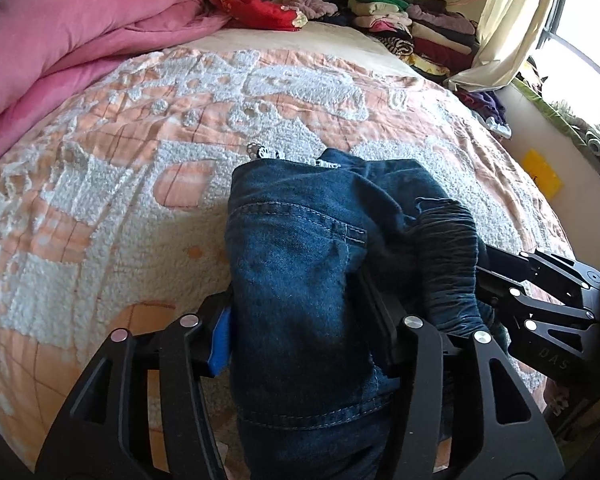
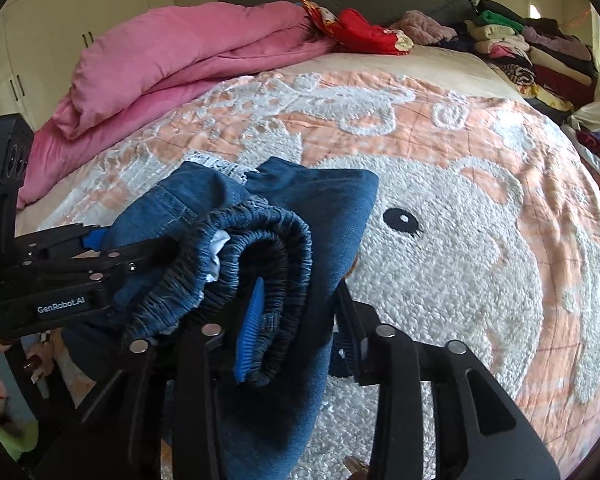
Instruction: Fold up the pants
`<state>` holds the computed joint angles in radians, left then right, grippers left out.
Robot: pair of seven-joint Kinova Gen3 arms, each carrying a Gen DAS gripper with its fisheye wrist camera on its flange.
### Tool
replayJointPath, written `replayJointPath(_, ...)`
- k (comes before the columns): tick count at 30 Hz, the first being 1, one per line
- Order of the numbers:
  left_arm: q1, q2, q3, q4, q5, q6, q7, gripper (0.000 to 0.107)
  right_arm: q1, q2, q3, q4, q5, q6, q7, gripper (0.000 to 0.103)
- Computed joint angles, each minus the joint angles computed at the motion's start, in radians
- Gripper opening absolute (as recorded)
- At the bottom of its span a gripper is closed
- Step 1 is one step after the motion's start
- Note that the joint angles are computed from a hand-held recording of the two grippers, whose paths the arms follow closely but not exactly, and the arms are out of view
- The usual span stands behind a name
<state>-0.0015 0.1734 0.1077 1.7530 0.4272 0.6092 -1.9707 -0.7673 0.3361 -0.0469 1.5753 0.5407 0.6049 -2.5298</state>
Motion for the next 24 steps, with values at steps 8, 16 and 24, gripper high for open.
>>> replayJointPath(8,-0.003,0.013,0.002,0.003,0.001,0.001,0.005,0.051,0.017,0.018,-0.003,-0.013,-0.039,0.035,-0.002,0.050)
replayJointPath(16,-0.006,0.009,0.002,0.009,0.004,0.000,0.002,0.053,0.010,0.019,0.003,-0.012,-0.036,0.042,-0.021,0.054)
replayJointPath(24,-0.010,-0.005,-0.001,0.018,0.017,0.002,-0.005,0.057,0.006,0.005,0.003,-0.009,-0.025,0.066,-0.048,0.077)
